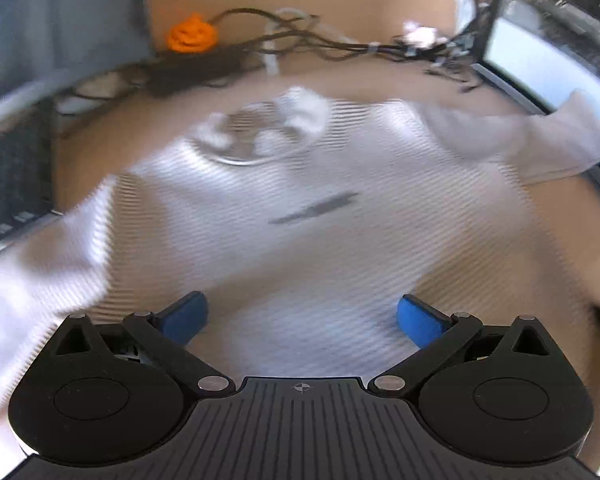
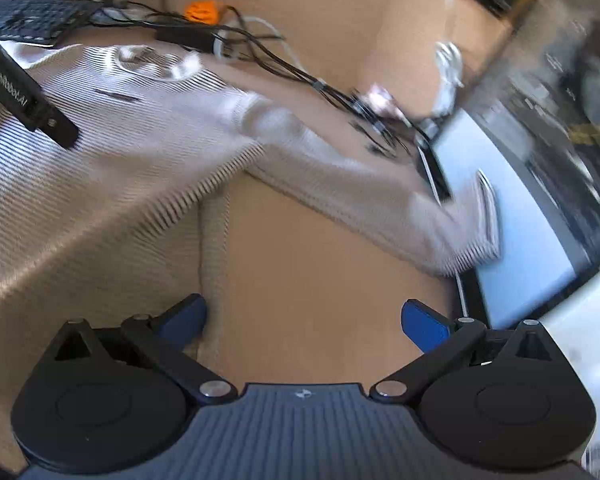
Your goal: Fold clothes
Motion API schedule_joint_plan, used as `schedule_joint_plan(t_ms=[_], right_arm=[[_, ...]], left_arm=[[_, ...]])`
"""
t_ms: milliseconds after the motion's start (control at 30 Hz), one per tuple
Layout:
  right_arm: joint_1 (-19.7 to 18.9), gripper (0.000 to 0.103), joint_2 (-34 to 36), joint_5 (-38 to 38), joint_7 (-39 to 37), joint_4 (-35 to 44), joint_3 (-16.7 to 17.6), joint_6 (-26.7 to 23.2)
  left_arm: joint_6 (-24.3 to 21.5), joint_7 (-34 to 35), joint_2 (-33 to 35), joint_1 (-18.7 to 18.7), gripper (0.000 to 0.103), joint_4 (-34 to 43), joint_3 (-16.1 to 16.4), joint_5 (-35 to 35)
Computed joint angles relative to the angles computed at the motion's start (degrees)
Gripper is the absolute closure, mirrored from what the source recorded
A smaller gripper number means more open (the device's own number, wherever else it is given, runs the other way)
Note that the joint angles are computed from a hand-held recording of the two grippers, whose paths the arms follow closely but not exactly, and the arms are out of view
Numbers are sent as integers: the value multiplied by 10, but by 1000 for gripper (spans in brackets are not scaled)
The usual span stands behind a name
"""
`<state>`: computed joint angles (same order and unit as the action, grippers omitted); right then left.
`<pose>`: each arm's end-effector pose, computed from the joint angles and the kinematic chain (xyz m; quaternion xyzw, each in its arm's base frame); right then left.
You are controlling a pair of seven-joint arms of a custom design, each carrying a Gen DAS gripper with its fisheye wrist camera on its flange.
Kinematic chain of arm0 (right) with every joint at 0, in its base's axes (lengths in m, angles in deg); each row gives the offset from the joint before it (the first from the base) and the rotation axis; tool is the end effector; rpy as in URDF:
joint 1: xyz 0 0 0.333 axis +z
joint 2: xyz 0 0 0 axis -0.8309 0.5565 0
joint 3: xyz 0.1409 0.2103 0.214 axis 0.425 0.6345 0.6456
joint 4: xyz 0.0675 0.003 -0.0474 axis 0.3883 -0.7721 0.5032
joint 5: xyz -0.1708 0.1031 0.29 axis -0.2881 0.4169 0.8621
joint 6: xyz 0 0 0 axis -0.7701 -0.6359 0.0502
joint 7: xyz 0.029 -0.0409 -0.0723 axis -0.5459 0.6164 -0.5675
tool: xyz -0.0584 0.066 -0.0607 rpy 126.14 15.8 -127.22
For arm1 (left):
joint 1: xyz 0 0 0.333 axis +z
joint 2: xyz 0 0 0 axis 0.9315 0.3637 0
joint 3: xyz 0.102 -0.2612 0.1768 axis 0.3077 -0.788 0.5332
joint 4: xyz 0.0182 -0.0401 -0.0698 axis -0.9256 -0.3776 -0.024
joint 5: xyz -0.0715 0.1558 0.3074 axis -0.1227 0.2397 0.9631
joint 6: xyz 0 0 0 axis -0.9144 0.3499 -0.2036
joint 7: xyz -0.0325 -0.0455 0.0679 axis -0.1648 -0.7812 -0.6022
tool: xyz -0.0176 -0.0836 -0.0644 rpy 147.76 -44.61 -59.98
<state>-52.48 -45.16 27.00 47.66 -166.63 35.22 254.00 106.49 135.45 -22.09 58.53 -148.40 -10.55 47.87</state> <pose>0.5604 0.0288 0.4866 -0.7448 0.5309 -0.3785 0.1419 0.7132 -0.2107 0.4822 -0.5393 0.7772 -0.2674 0.1835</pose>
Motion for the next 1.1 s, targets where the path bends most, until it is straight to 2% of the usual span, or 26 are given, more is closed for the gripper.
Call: schedule_joint_plan(t_ms=[100,200,300,400,467,533,600,667,733,767,833,933,1100], right_arm=[[-3,0,-24,-50,48,-21,-5,-9],[-8,0,-32,-27,28,-22,10,-30],[-13,0,-52,40,-26,-37,20,-15],[-12,0,-76,130,-127,-68,29,-10],[-8,0,-90,181,-192,-85,35,-22],[-15,0,-100,165,-208,-97,44,-36],[-21,0,-109,156,-222,-105,49,-39],[-17,0,-106,181,-257,-86,52,-63],[-11,0,-97,208,-277,-67,54,-57],[-6,0,-91,231,-289,-57,54,-47],[14,0,-74,328,-337,-34,52,-27],[39,0,-33,525,-463,23,59,-40],[40,0,32,637,-549,104,89,-86]], left_arm=[[1,-9,7,6,0,9,6,-4],[-3,-23,6,13,0,15,8,-9],[13,-19,-36,48,0,-38,-24,-63],[54,29,-103,85,0,-138,-65,-132],[79,44,-144,94,0,-199,-69,-167],[101,36,-179,92,0,-250,-57,-185],[114,-39,-199,62,0,-280,-4,-131],[120,-127,-215,39,0,-304,42,-61],[104,-207,-219,25,0,-306,74,12],[95,-233,-219,25,0,-302,80,35],[86,-267,-220,30,0,-297,80,61],[86,-303,-222,38,0,-294,74,95],[94,-309,-225,58,0,-299,55,100]])
